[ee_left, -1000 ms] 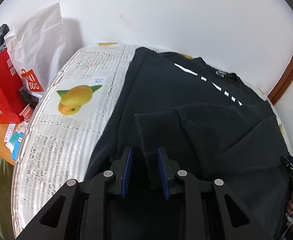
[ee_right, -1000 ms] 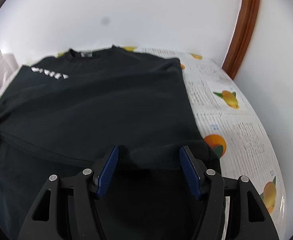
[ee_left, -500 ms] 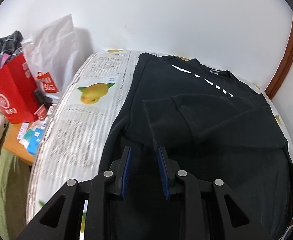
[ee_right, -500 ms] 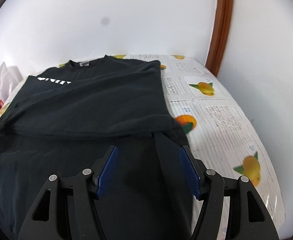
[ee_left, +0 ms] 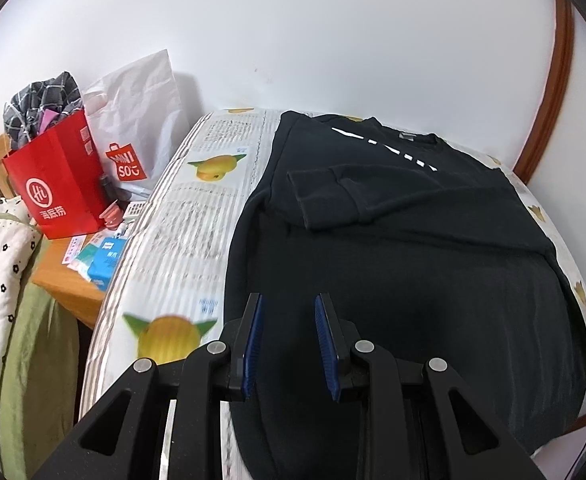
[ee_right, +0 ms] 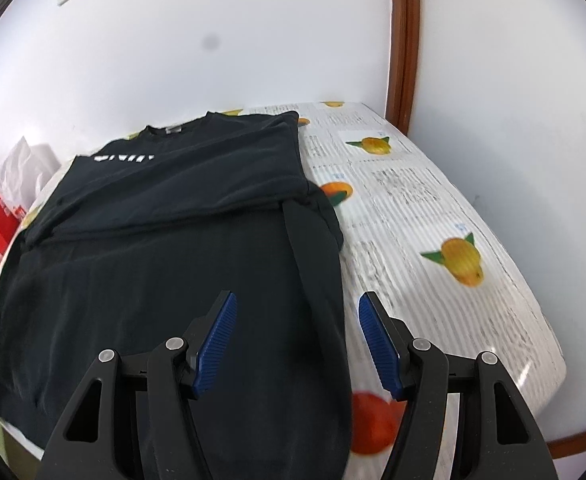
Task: Fold small clothes
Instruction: 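Grasp the sweatshirt side edge with both grippers and fold it inward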
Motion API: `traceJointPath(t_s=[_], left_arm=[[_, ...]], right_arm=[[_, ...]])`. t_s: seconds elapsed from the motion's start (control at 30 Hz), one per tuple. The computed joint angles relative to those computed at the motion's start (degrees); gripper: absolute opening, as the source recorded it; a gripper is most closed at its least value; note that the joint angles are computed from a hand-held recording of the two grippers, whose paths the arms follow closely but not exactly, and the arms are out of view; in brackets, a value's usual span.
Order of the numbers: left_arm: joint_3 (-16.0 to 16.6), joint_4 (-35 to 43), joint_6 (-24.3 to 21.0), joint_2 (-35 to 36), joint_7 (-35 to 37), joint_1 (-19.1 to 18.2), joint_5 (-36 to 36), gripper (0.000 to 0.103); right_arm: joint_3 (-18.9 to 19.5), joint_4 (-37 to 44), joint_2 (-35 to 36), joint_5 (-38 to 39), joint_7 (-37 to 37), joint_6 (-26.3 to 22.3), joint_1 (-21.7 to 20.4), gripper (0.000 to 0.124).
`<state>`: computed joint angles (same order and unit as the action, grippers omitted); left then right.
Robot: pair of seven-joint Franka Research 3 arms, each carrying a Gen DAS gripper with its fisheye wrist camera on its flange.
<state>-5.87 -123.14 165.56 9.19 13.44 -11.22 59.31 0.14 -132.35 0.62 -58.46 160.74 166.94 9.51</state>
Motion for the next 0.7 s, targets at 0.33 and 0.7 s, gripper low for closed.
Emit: traceJointPath(t_s=[0.33,0.7], left_arm=[[-1.7,-8.1,0.0,-6.6,-6.6,1.3,5.5,0.027],[-2.5,-12.6,5.5,-5.7,-6.8,3.6,5.3,0.036]], right_arm=[[2.9,-7.1,-5.1,0.6,-0.1,1.3,-1.5,0.063],[5.7,-11.0,-6.7,-1.3,3.1,3.9,-4.8,0.063]])
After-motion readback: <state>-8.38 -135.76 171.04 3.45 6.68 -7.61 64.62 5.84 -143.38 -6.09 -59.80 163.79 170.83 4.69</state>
